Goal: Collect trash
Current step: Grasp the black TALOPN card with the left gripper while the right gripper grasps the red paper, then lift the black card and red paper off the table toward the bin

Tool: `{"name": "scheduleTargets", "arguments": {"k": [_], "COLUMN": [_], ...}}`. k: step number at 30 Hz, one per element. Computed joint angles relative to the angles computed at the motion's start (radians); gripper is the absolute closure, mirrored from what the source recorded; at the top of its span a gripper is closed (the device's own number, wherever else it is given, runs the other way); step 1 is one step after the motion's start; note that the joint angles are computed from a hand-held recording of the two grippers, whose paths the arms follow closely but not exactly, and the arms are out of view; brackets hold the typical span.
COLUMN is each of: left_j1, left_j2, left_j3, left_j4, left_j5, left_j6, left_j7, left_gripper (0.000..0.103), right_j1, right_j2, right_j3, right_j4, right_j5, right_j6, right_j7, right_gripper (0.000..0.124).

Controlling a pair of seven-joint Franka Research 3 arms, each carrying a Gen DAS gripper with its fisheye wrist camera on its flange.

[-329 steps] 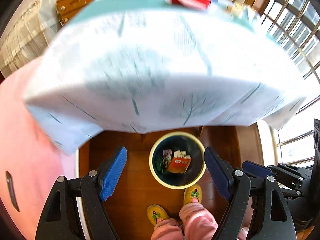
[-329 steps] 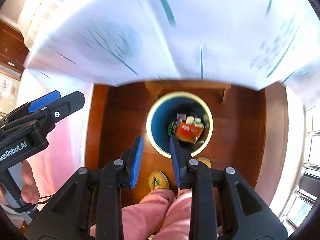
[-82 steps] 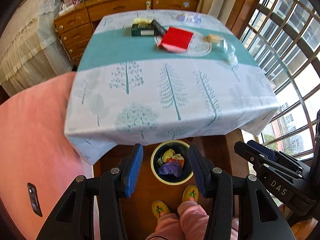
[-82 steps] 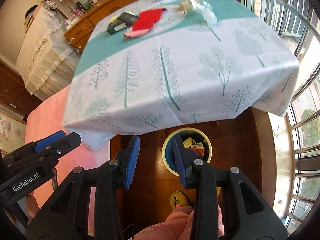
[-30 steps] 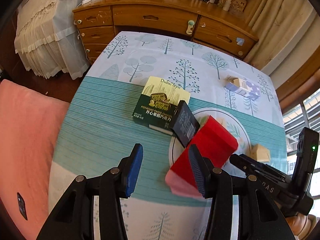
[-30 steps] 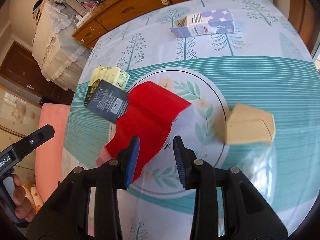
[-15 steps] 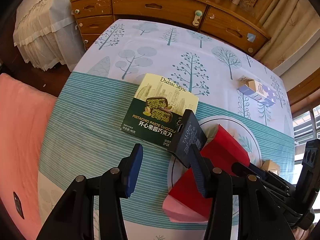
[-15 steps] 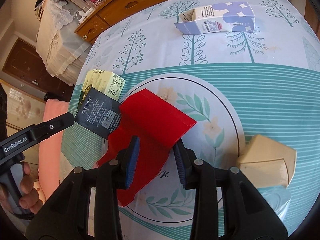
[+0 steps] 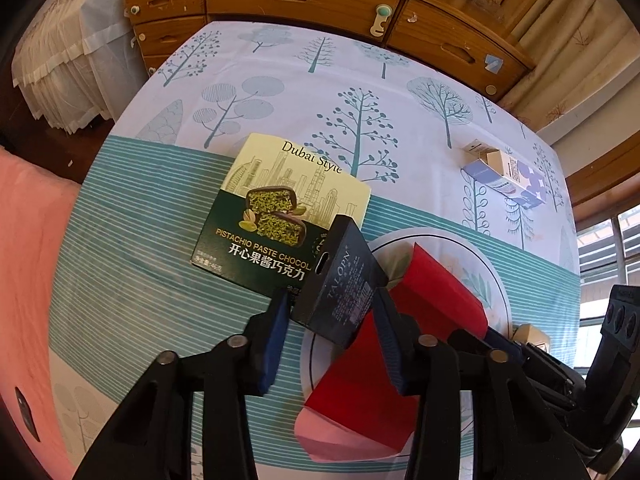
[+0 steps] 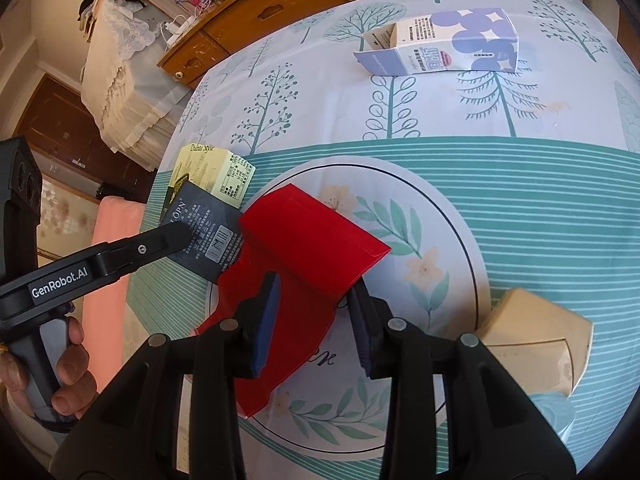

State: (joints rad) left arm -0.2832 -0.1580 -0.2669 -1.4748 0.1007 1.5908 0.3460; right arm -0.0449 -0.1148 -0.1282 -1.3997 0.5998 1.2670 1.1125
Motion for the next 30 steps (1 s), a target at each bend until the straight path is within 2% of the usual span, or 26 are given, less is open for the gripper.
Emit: {"name": "scheduleTargets", "arguments": {"k": [3,6,11,14,23,27,30], "left_j1": [0.003,0.005,-0.01,-0.03,-0.111,-0.18,-0.269], "left_j2": [-0.005,-0.02,0.006,0.042,0.09,0.14,0.2], "left_j3": [0.002,0.003,-0.022,-0.044,-0.097,-0.133,-0.163], "left_j4": [-0.009,-0.025,0.044,0.128,0.329,0.473,0.618], "left_j5": [-0.004,-0.004,0.047,0.093,0.183,0.266,0.37], "left_j6": [0.009,0.028,-0.026,-0.104,-0.26,-0.364,-0.475], "left_j7": [-0.017,-0.034,-0.039,-0.037,-0.055,-0.066,-0.066], "left_gripper": [0.079,0.084,0.094,0.095,0.095,0.095,0.095], "right_j1": [0.0,-0.001,-0.009,-0.017,-0.052,-0.067,-0.072], "right_j2": [0.001,-0.002,-0.002,0.0,-0.022,-0.045,-0.071], "right_j3": [-0.003,-0.007,-0.021,-0.032,-0.074,-0.104,-0.125], "right_j4": [0.013,0.026,0.064,0.095,0.185,0.225,0.24], "right_j5": [0.021,0.038,0.078,0.108,0.172,0.199,0.21], "right_j6": [-0.009,-0.018,-0.052,-0.08,-0.176,-0.227,-0.257], "right_j7": [-0.011,-0.019,-0.029,-0.025,-0.012,-0.008,-0.003], "right_gripper": [0.1,0.104,0.114,0.119,0.122,0.122,0.122]}}
